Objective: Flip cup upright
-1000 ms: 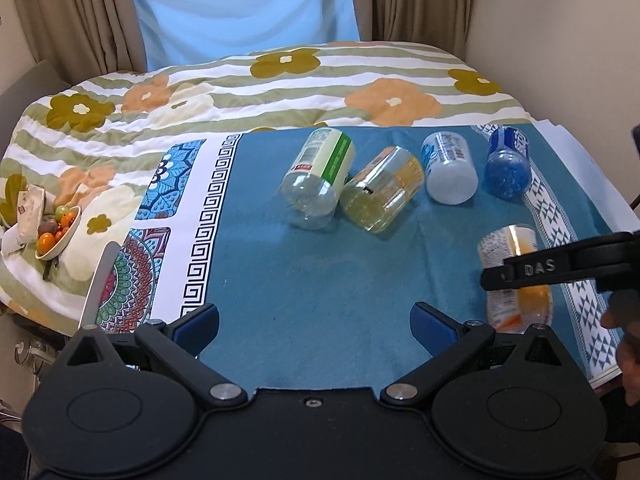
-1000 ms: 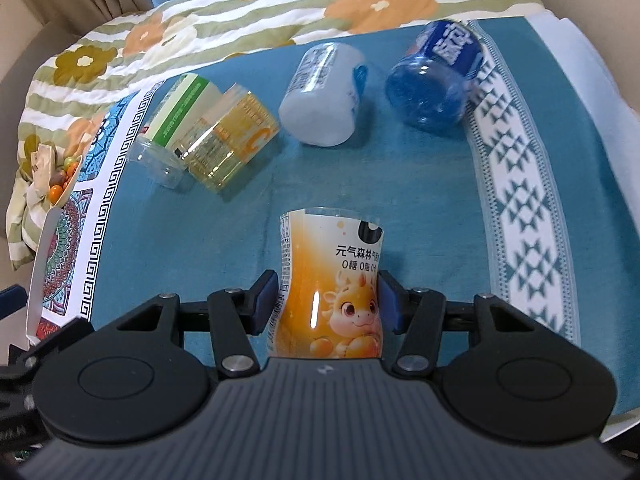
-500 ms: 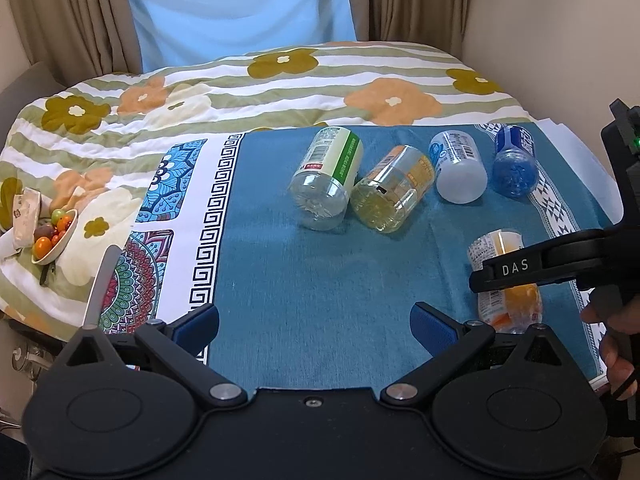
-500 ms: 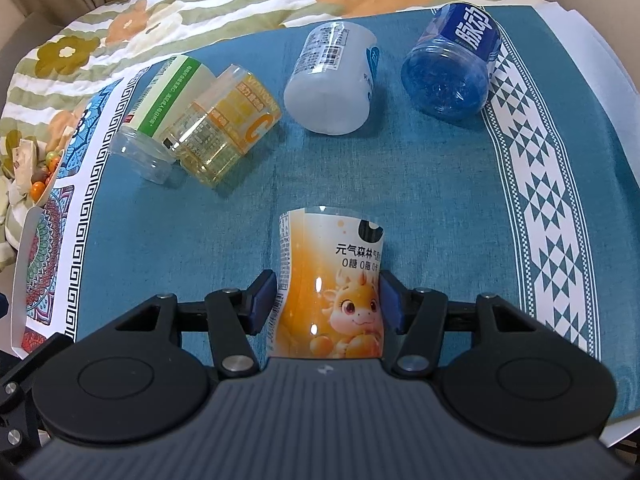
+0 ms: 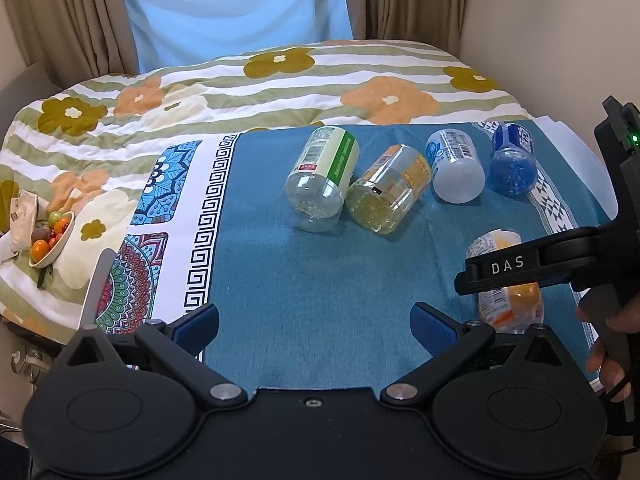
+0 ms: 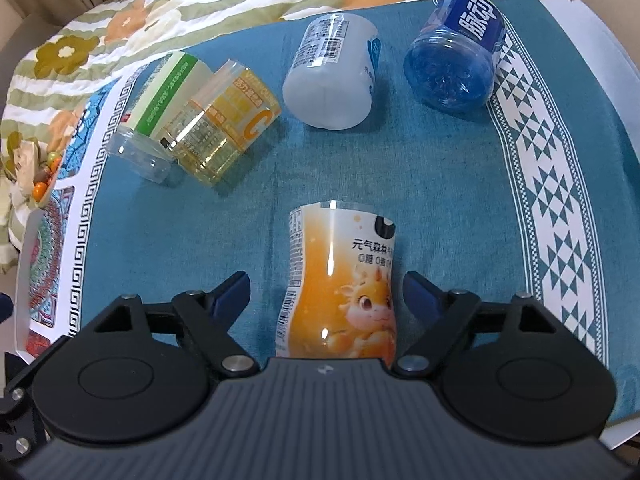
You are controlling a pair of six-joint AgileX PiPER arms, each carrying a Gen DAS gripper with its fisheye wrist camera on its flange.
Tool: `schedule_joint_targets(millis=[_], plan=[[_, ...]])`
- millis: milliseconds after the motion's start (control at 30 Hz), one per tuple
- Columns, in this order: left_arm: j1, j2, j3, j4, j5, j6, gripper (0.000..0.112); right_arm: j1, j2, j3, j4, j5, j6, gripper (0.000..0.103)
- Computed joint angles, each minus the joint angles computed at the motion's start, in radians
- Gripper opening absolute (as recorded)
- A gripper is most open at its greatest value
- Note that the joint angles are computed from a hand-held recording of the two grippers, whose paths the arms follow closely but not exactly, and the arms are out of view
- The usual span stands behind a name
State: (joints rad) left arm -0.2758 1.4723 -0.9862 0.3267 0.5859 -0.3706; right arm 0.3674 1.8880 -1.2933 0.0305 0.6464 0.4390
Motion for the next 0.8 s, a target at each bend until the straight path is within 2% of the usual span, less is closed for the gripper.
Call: schedule_joint_targets(millis=[233, 500, 667, 800], plan=[[-0.008, 0.004, -0.027, -0.008, 0.018, 0.013, 0.103, -0.018, -0.028, -0.002, 0.013, 0.009, 0.006, 0.100], [-0.050, 0.023, -0.153, -0.066, 0.122, 0.069, 0.103, -0.101, -0.223, 0.059, 0.040, 0.043, -0.034, 0.103], [-0.094, 0.116, -0.310, -0.132, 0.200, 0.091, 0.103, -0.165, -0.328, 0.095, -0.033, 0.094, -0.071, 0.103], [-0.147, 0.224, -0.447, -0.138, 0.265, 0.084, 0.103, -0.233, -0.384, 0.154, -0.051, 0.110, -0.184, 0.103]])
